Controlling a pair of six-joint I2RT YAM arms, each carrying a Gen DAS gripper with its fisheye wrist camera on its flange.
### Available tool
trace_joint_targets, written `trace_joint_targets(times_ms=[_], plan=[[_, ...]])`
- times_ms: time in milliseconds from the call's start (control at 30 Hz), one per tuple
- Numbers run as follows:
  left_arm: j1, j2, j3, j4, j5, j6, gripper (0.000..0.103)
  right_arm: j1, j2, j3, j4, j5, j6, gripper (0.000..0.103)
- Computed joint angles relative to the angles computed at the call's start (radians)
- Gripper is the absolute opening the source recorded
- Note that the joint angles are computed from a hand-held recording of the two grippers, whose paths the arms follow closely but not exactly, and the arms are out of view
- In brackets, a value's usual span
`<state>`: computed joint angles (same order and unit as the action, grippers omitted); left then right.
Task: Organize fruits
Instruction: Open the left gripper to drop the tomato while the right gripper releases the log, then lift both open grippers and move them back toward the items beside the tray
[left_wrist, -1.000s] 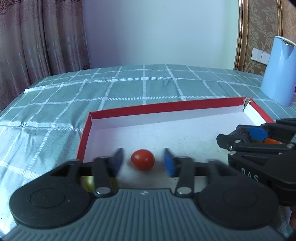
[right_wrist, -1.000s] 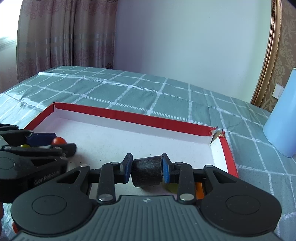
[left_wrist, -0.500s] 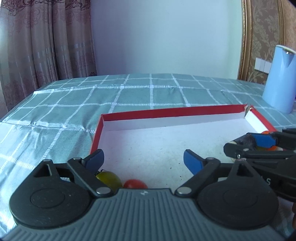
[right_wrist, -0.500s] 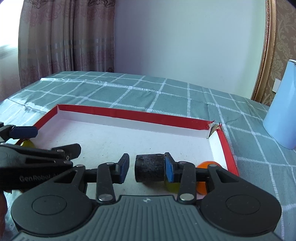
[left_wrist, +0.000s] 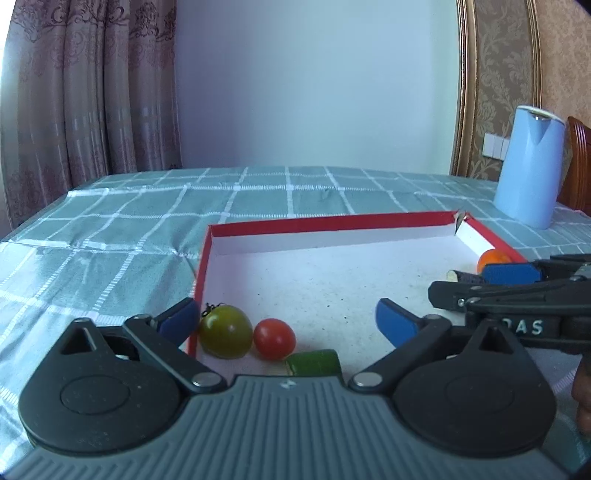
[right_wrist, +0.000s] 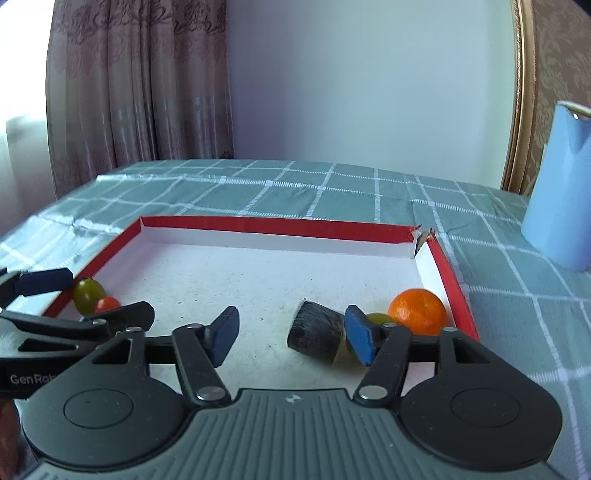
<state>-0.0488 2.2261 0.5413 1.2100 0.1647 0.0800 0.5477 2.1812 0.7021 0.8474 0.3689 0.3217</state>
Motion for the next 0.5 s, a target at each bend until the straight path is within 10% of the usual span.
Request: trace_joint_targets(times_ms=[300, 500], plan=[[0.090, 0.025, -0.138, 0.191, 0.160, 0.022, 0.103, 0.031, -0.043, -0.228, 0.232, 0.001, 0.034, 0.067], [0.144, 0.004, -0.143, 0.131, 0.290, 0.040, 0.103, 0.100, -0.005, -0.349, 0.419, 0.060, -0.024, 0.068]])
